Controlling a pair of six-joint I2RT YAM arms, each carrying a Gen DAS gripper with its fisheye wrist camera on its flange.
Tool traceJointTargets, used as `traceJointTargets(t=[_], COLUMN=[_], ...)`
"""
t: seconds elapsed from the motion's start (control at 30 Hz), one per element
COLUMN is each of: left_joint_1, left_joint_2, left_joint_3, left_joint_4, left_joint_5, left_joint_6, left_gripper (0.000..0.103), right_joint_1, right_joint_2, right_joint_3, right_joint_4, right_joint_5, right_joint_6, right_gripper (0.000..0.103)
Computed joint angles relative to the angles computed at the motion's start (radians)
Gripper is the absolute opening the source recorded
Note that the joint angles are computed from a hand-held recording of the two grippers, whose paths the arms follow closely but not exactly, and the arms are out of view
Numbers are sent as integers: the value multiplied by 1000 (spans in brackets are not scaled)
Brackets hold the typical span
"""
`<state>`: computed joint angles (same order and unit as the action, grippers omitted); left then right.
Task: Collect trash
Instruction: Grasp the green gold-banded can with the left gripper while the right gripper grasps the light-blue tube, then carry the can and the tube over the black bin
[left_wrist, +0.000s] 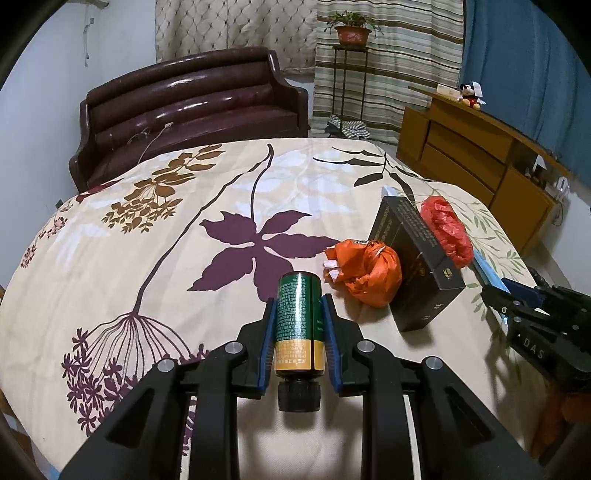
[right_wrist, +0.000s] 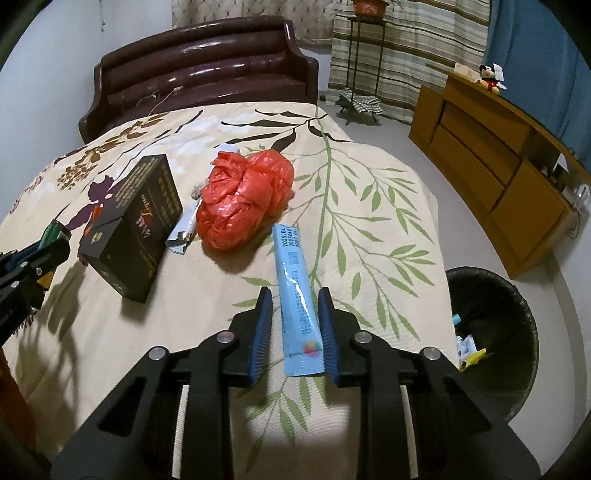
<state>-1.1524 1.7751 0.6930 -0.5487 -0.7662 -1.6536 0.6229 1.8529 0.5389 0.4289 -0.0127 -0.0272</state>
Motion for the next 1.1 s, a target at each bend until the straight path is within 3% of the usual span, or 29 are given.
traceJointTargets(t=[0.07, 0.67, 0.83, 1.1], left_joint_1=[0, -43, -54, -47], left_joint_2=[0, 54, 85, 156], left_joint_3=[-1, 100, 165, 312], left_joint_4=[4, -54, -62, -29], left_joint_5=[2, -19, -32, -59], left_joint_6=[2, -23, 11, 154], left_gripper=[25, 25, 25, 25], right_joint_1=[1, -35, -95, -286], right_joint_2=[-2, -160, -241, -361], right_joint_3=[-1, -145, -198, -262], right_joint_4=[-1, 65, 67, 45], right_joint_5=[1, -15, -44, -131], right_joint_6=[-3, -7, -22, -84], right_gripper=[17, 16, 16, 16])
